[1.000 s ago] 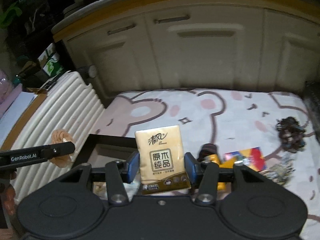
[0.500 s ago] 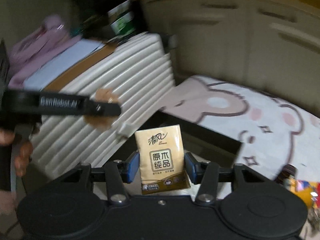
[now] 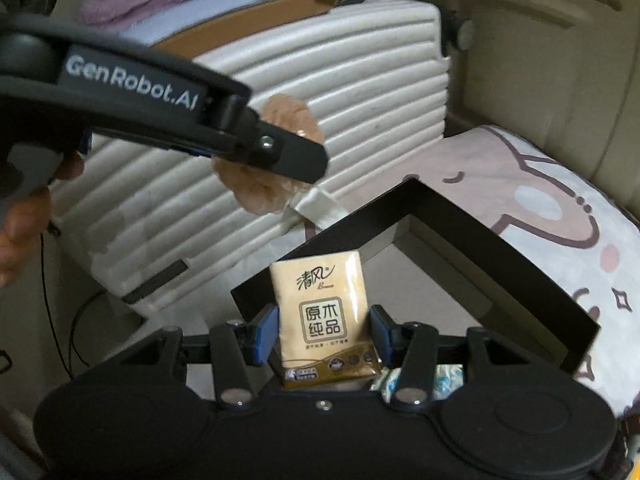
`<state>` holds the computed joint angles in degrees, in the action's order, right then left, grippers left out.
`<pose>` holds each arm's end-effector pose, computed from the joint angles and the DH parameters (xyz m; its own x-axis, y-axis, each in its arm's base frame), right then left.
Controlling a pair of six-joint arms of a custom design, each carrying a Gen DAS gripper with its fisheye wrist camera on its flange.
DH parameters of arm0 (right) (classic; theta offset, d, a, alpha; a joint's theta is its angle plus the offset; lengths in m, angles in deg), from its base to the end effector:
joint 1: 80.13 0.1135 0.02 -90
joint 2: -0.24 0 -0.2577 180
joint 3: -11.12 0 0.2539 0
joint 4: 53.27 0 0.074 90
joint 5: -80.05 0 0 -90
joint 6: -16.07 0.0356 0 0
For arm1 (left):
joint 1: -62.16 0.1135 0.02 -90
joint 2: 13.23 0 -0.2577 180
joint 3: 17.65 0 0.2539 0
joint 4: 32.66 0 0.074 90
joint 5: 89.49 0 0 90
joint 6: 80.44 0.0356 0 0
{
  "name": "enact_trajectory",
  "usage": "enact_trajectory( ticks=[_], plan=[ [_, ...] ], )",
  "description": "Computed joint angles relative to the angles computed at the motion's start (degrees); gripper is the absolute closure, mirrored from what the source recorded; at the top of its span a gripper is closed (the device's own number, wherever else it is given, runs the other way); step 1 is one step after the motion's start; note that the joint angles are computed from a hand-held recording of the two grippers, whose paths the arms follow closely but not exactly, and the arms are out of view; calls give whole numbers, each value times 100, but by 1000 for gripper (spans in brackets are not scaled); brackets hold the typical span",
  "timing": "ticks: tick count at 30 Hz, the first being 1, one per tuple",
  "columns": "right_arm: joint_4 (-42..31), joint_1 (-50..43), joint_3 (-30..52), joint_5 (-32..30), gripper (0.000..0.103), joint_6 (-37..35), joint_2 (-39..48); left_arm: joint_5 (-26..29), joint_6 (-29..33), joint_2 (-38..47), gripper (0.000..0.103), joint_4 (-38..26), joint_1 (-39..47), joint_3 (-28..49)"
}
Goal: Organize objects
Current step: 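Lift the flower with the left tool and the tissue pack with the right tool toward the box, then open both grippers to drop the flower and tissue pack into the black box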
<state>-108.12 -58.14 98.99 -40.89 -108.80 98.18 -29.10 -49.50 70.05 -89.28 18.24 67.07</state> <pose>0.3176 0.1480 0.2297 -0.3899 -0.6863 -0.6140 -0.9094 0.3917 0.1397 0.2309 -0.1979 0.2897 -0.6470 -0.4122 -0.6415 -0.3016 0.9110 -0.2812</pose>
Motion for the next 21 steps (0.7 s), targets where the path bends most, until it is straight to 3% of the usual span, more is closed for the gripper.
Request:
enact_trajectory(
  ticks=[3, 4, 5, 6, 7, 10, 15, 21],
  plan=[
    [112, 84, -58, 30, 47, -116, 38, 95, 106, 49, 69, 4, 20, -9],
    [132, 87, -74, 25, 43, -113, 34, 131, 142, 62, 69, 1, 31, -13],
    [102, 81, -55, 24, 31, -98, 38, 156, 164, 72, 69, -15, 39, -4],
    [115, 58, -55, 1, 25, -78, 25, 194, 199, 78, 69, -18, 52, -10],
    [154, 19, -63, -43, 25, -47, 12, 216, 220, 94, 69, -17, 58, -11],
    [88, -103, 130, -114, 29, 178, 153, 265, 212, 92, 69, -26, 87, -45],
    [-293, -319, 594, -172, 52, 500, 474, 422, 271, 153, 69, -33, 134, -38],
    [-475, -544, 712, -44, 53, 693, 403, 1033, 480, 355, 69, -39, 225, 14]
  ],
)
